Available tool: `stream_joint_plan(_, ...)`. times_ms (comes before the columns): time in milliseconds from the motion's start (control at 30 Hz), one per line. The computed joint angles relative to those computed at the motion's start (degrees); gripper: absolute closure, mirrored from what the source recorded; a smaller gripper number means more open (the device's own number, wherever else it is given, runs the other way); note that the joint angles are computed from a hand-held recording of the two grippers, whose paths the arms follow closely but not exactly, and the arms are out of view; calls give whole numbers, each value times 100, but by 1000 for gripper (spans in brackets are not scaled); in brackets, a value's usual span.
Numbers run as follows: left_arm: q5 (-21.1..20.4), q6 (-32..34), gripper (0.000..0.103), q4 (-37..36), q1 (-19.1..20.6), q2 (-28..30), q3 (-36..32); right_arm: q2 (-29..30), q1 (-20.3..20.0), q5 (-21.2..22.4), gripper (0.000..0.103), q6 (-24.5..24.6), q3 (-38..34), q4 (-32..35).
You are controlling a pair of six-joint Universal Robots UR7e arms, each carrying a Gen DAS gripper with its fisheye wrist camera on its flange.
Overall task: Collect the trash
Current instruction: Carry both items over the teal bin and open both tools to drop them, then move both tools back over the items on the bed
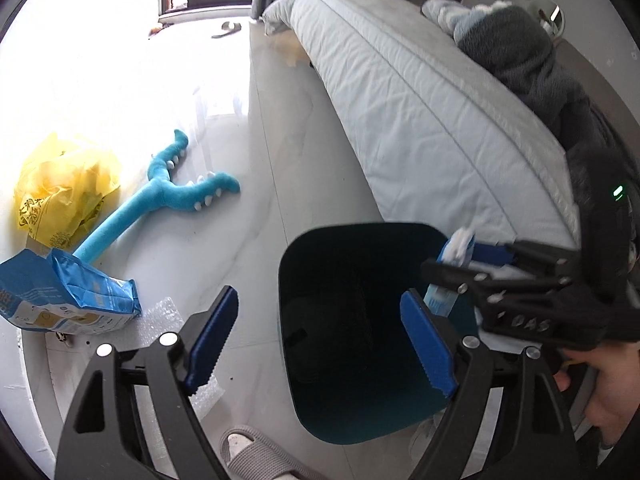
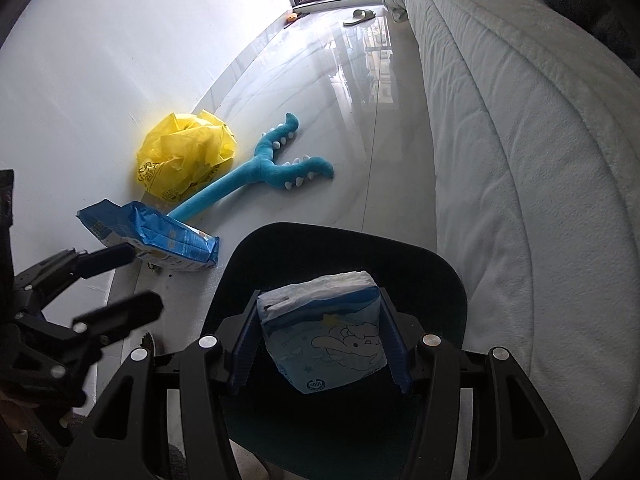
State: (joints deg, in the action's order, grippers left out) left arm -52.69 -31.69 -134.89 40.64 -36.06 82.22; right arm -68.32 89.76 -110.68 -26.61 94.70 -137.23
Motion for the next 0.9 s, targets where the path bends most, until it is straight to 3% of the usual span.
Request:
stream_joint_plan(200, 792, 750, 17, -800, -239, -21, 160, 169, -53, -259, 47, 57, 50, -26)
stream_joint_plan(367, 1047, 1416, 17, -1395, -391, 53, 109, 302, -69, -513, 47, 129, 72, 63)
stream_joint_plan(633, 1314, 1899, 15, -2170, -527, 108, -85, 258, -28, -780, 46, 11, 324, 112)
stream_joint_plan(800, 1467, 2140, 12, -2567, -609, 148, -192, 156, 41, -794, 31, -4, 500, 90)
stream_joint_plan(900, 1069, 2263, 9, -2893, -604, 116, -198, 74, 77, -713, 30, -31, 552, 113)
